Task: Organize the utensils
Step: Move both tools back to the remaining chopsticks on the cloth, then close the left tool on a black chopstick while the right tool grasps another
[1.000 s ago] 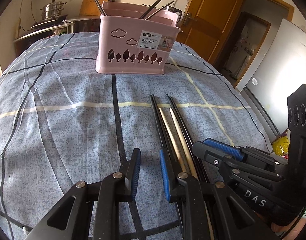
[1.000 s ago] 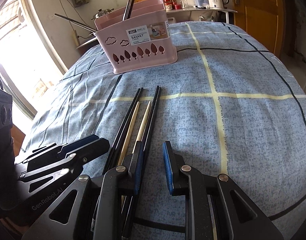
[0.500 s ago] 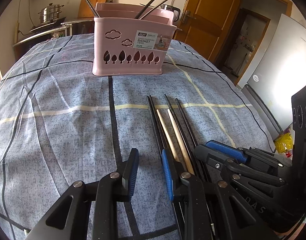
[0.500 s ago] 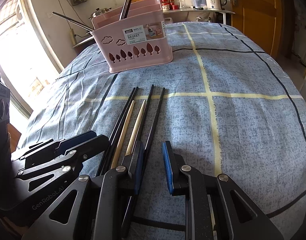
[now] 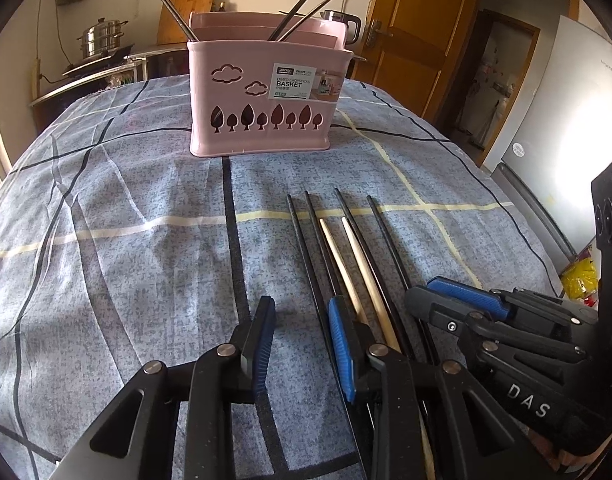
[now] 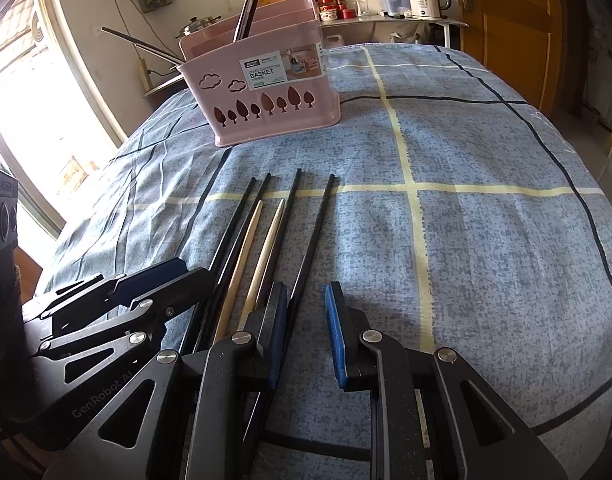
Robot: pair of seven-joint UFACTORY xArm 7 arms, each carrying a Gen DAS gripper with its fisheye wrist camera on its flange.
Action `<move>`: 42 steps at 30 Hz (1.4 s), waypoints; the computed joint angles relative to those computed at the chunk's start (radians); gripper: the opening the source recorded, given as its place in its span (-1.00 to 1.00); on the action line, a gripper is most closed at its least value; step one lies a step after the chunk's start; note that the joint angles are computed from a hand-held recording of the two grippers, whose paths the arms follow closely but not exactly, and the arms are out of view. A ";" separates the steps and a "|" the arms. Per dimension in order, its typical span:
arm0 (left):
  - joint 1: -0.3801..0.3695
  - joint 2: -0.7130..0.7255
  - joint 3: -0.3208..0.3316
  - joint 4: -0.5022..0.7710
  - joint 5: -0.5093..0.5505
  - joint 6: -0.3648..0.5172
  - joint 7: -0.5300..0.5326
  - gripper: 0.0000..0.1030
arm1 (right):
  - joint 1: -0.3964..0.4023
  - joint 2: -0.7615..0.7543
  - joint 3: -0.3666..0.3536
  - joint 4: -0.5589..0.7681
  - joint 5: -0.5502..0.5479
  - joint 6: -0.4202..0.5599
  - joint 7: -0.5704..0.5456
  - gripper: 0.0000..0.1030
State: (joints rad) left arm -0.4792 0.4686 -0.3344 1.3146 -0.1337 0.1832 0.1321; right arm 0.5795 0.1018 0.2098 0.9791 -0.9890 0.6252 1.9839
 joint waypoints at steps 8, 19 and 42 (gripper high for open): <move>-0.117 0.019 0.138 0.070 0.129 0.070 -0.117 -0.58 | -0.017 0.000 -0.007 0.005 0.053 -0.011 -0.064 -0.62; -0.113 0.108 0.141 0.215 0.193 0.138 -0.144 -0.61 | -0.037 0.035 -0.035 0.048 0.106 -0.023 -0.159 -0.67; 0.050 0.060 -0.016 0.272 -0.081 0.169 0.070 -0.91 | -0.094 -0.083 -0.017 0.025 0.037 -0.043 -0.157 -0.89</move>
State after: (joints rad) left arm -0.4289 0.5286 -0.3508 1.5871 -0.2143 0.3524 0.2025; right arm 0.4853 0.0187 0.1923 1.0036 -0.9520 0.5821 1.8270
